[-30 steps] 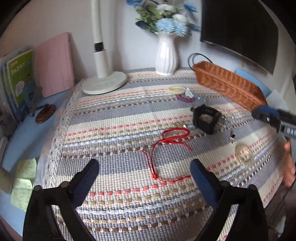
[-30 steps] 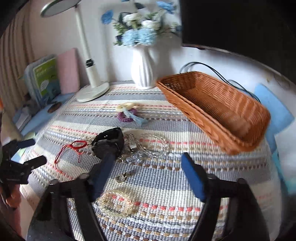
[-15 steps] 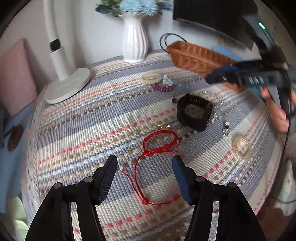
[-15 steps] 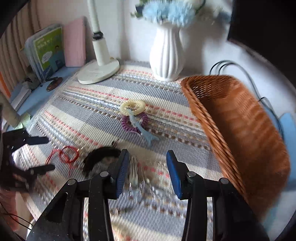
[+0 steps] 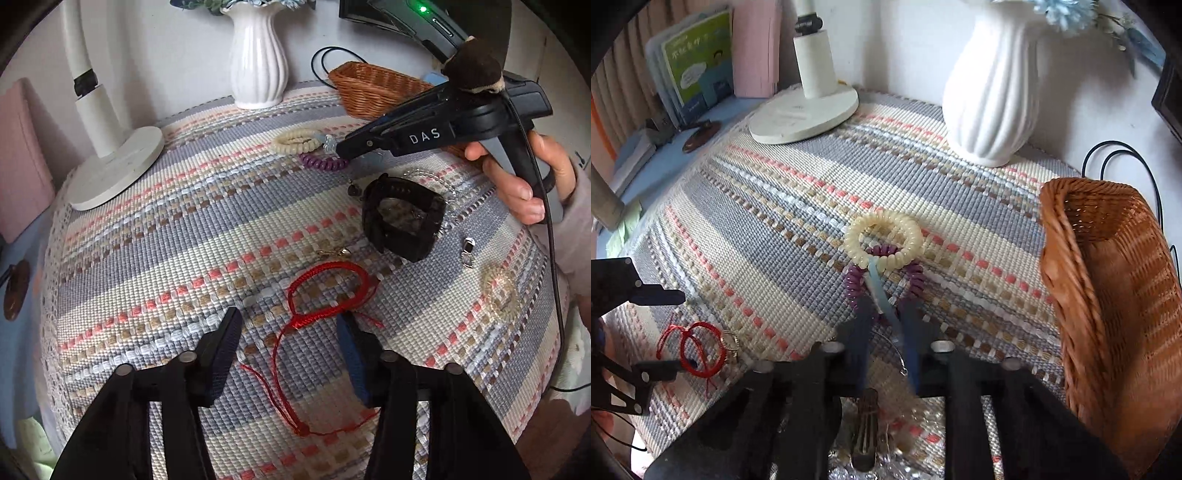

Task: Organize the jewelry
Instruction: 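Grasp the red string bracelet with the left gripper while the right gripper grasps a blue charm, then carry the red bracelet and blue charm into the wicker basket and release both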

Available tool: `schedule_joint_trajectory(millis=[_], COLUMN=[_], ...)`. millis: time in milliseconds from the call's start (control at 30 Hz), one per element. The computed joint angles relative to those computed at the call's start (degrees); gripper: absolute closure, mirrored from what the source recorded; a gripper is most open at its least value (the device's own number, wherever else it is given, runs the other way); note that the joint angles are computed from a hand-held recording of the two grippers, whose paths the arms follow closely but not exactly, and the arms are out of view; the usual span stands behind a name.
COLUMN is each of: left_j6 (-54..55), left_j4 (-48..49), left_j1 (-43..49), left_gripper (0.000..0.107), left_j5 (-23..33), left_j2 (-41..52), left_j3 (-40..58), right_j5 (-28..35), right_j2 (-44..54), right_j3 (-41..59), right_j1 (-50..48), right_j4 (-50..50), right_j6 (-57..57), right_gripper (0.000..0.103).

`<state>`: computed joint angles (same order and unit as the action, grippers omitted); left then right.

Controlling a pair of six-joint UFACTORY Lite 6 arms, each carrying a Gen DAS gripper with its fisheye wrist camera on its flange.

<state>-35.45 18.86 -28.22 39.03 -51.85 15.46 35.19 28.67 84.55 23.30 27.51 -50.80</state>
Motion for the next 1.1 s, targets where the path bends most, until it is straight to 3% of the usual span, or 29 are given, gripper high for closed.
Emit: schedule_joint_trajectory(millis=[100,200,367,533,667,767,933,1100], left_j6=[1.1,0.5,-11.0,-24.4,-34.3,-38.3,-32.1,-18.9], left_j4=[-0.1,-0.1,5.9,13.4,19.9,24.3,26.6,19.3], left_j1=[0.8,-0.1,-6.7,-19.6,-30.9,-36.9,-31.9,-20.5], left_gripper=[0.067,0.101,0.101,0.101,0.101,0.101,0.101,0.101], left_j5=[-3.3,-5.3,-1.2,12.2,21.4,24.6,17.1,3.5], left_j2=[3.9,5.7,2.1,-3.8,-1.3,5.9,23.7,47.0], left_j3=[0.9,1.7,2.8,8.7,16.5,24.6,41.8,64.7], right_j5=[-0.9,0.8,12.1,20.5,24.3,26.5,27.5,23.0], right_j2=[-3.8,-8.7,-15.9,-23.9,-29.8,-33.3,-29.9,-21.3], right_j3=[-3.7,-6.8,-8.0,-10.3,-13.8,-15.1,-9.8,-5.0], right_j1=[-1.7,-4.4,-11.8,-18.9,-25.5,-32.9,-44.3,-48.8], right_j4=[6.8,14.9,26.5,29.8,30.9,31.1,31.1,29.9], right_j6=[-5.6,-11.8,-18.0,-18.7,-21.0,-23.5,-25.6,-27.3], right_gripper=[0.095,0.095,0.097,0.097,0.097,0.097,0.097,0.097])
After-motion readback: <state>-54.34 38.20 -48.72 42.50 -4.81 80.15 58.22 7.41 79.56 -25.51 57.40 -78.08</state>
